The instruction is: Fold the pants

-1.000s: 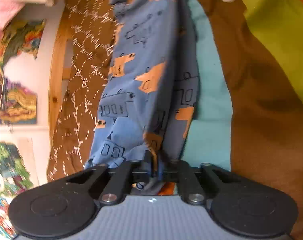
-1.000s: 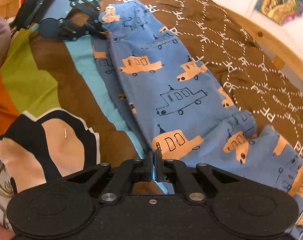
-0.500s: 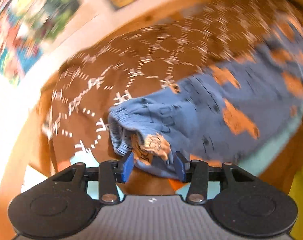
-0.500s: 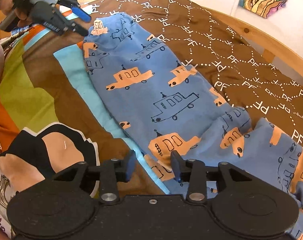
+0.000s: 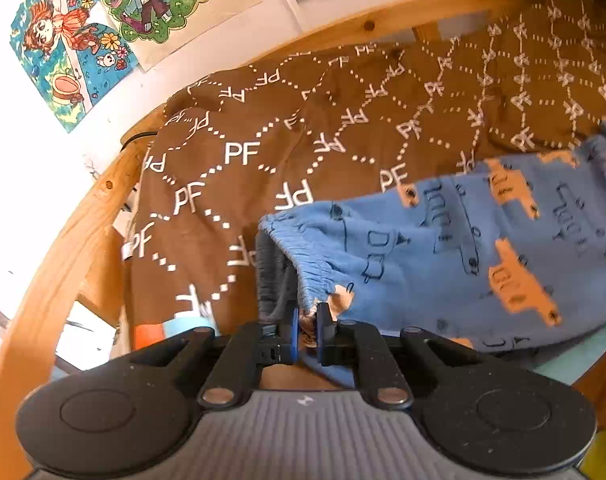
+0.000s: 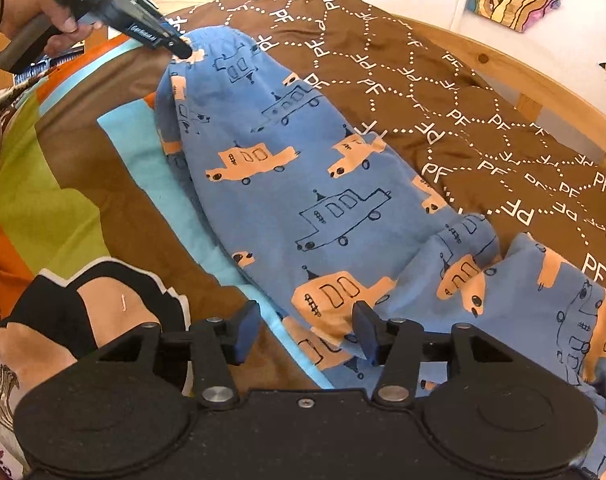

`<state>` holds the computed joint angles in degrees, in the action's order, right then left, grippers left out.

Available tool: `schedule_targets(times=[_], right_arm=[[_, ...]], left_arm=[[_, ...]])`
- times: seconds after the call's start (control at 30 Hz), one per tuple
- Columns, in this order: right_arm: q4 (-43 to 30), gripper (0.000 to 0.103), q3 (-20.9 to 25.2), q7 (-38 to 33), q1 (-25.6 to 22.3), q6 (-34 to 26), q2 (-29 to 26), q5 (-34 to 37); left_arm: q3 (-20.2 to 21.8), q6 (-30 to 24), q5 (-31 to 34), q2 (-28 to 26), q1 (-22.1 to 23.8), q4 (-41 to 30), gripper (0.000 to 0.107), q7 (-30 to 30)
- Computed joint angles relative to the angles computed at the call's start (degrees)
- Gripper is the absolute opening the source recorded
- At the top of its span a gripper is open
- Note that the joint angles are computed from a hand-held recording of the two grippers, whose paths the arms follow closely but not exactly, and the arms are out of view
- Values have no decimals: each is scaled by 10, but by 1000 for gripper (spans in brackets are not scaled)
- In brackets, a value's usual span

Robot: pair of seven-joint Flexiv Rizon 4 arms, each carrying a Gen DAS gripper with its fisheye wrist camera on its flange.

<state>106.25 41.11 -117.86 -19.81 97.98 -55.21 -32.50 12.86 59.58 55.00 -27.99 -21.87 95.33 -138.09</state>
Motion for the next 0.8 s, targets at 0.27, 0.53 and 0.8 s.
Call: schedule_targets(times=[0.27, 0.53, 0.8], right_arm=[[-11, 55, 17, -6, -4, -25, -10, 18], [0, 65, 36, -26, -23, -13, -9, 39], [31, 96, -83, 53, 34, 127, 41, 94]], left_arm=[[2, -18, 2, -17, -1, 0, 13, 0], [-2, -39, 82, 7, -56, 9, 79, -78], [-55, 93, 86, -82, -49, -72, 96, -41]])
